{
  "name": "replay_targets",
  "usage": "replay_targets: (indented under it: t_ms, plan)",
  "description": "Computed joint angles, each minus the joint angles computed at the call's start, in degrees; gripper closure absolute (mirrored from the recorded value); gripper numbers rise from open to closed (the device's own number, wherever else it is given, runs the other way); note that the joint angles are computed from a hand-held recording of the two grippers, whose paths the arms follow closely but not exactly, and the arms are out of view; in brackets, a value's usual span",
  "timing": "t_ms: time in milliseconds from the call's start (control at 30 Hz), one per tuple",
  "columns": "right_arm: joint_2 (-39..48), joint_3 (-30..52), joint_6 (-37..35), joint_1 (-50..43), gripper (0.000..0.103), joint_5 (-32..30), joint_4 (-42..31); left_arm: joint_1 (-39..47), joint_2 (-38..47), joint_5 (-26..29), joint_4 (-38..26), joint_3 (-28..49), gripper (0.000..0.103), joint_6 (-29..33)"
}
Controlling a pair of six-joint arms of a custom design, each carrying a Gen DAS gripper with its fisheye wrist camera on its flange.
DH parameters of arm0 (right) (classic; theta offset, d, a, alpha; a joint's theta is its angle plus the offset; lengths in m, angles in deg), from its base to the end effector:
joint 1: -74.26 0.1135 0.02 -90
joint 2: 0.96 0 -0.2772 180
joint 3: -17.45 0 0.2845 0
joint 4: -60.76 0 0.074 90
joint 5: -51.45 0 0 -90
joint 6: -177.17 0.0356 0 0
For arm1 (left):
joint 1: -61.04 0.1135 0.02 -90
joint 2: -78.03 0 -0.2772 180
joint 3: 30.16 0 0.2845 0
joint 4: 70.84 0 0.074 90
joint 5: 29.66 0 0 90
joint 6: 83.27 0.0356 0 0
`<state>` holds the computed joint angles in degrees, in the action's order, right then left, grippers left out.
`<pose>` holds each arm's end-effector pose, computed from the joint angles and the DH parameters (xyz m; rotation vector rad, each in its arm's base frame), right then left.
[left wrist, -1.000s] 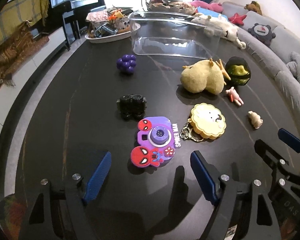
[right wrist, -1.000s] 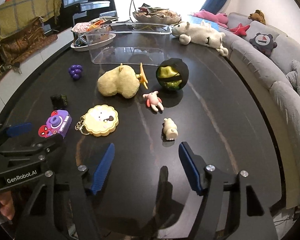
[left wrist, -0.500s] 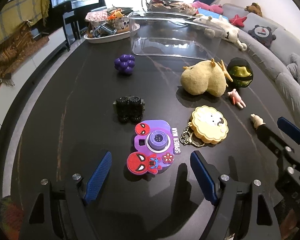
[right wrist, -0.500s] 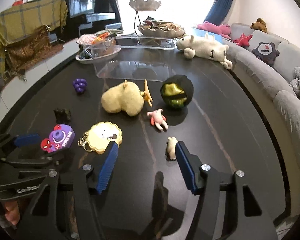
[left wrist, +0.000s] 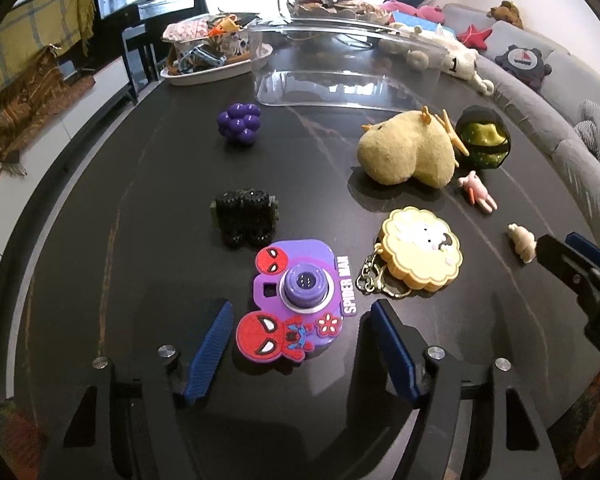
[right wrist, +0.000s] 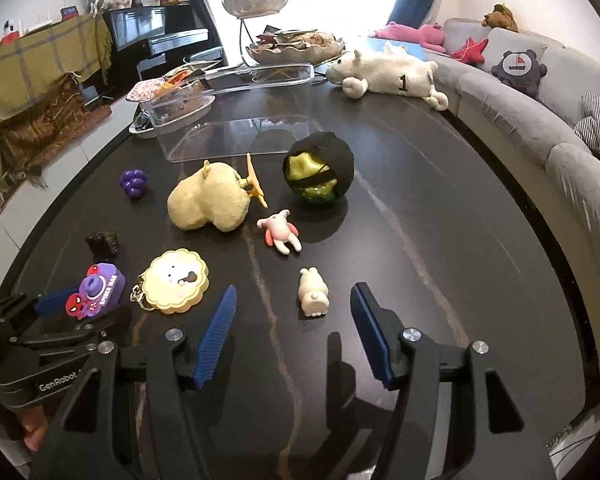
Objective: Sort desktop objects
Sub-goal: 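Move the right tool toward the cream figurine while the left tool approaches the purple Spider-Man toy, then close the right tool on the cream figurine while the left tool closes on the Spider-Man toy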
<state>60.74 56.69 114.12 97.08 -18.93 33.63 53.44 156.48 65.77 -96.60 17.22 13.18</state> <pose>0.2085 0.0748 0.1670 0.2357 2.3589 -0.0047 0.2653 -0.0388 0.1467 0.3491 2.5372 -0.1291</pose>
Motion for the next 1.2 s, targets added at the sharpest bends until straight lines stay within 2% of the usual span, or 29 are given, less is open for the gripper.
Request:
replay_targets:
  t_ms: [200,500,733,1133,1200]
  plan:
    - [5.1,1.6,-2.0,1.3,0.057,1.9,1.2,-0.2,-0.2,-0.6,1.3,-0.6,0.041,-0.4]
    - [8.1,2.2,-2.2,-0.5,0.063,1.2,2.1,-0.8,-0.7,-1.4,2.3,-1.3,0.051,-1.0]
    - [8.4,2.2,-2.2,-1.1,0.064,0.9,2.7,-1.1,-1.0,-1.5,2.1,-1.4,0.053,-1.0]
    - [12.3,4.0,-2.2,-1.2,0.081,3.3,2.3,-0.9,-1.1,-0.6,0.5,-0.7,0.056,-1.7]
    - [12.7,4.0,-2.0,-2.3,0.081,1.2,2.4,-1.2,-1.2,-1.1,0.8,-0.9,0.056,-1.7]
